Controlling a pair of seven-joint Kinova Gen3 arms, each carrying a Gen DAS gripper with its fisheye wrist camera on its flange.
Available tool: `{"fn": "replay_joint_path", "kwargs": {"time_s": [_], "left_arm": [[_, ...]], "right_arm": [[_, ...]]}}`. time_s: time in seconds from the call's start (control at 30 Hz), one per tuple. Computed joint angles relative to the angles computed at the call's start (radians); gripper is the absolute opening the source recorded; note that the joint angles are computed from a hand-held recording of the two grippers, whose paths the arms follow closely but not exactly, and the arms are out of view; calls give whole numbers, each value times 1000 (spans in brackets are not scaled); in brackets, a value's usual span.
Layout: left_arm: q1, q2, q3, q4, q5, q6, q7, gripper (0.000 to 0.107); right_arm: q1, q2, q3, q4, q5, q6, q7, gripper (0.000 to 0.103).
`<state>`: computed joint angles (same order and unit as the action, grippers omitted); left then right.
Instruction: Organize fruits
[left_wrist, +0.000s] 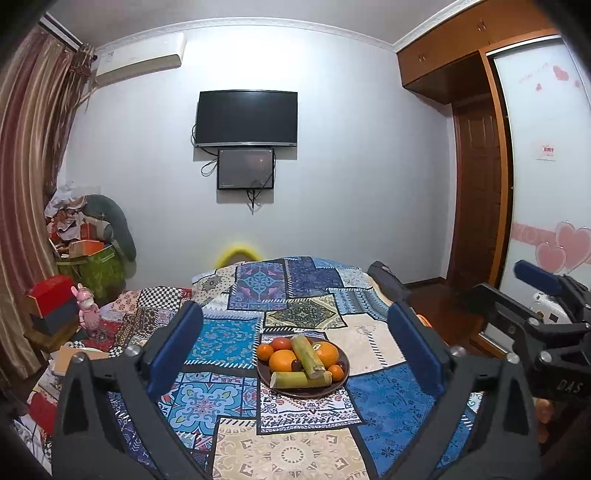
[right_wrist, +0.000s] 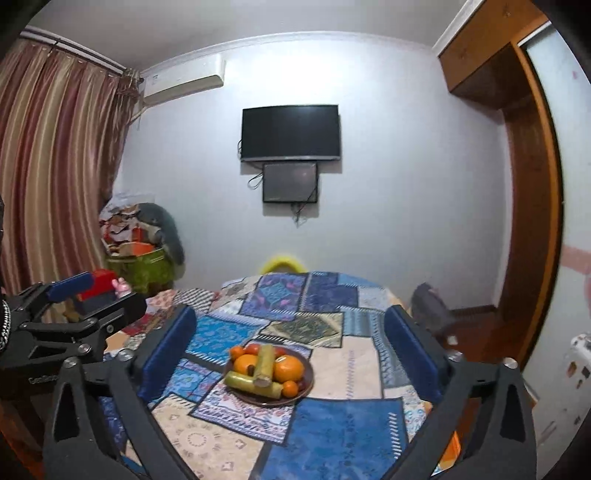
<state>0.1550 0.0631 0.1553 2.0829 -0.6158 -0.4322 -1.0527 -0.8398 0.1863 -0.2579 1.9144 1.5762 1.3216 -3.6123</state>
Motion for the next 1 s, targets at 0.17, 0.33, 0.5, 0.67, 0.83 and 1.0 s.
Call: {"fn": "replay_joint_path", "kwargs": {"time_s": [0.17,0.33,0.5,0.67,0.83,1.0], "left_arm": [[27,-8,-5,17,106,3,-112,103],[28,-7,-7,25,141,-9,-143,103],[30,-3,-6,29,163,-18,-164,103],[31,2,-4,32,175,-28,-173,103],[31,4,-2,31,180,-28,-181,103],[21,7,-1,29,153,-35,-149,103]], "right_arm": [[-16,9,-4,-6,-10,33,5,103],[-31,14,-4,0,-13,62,-6,103],[-32,10,-4,2,-16,66,-17,103],[-30,8,-4,6,-18,67,-24,103],[-35,10,-6,7,-17,82,-30,103],[-35,8,-7,8,-18,82,-33,103]]}}
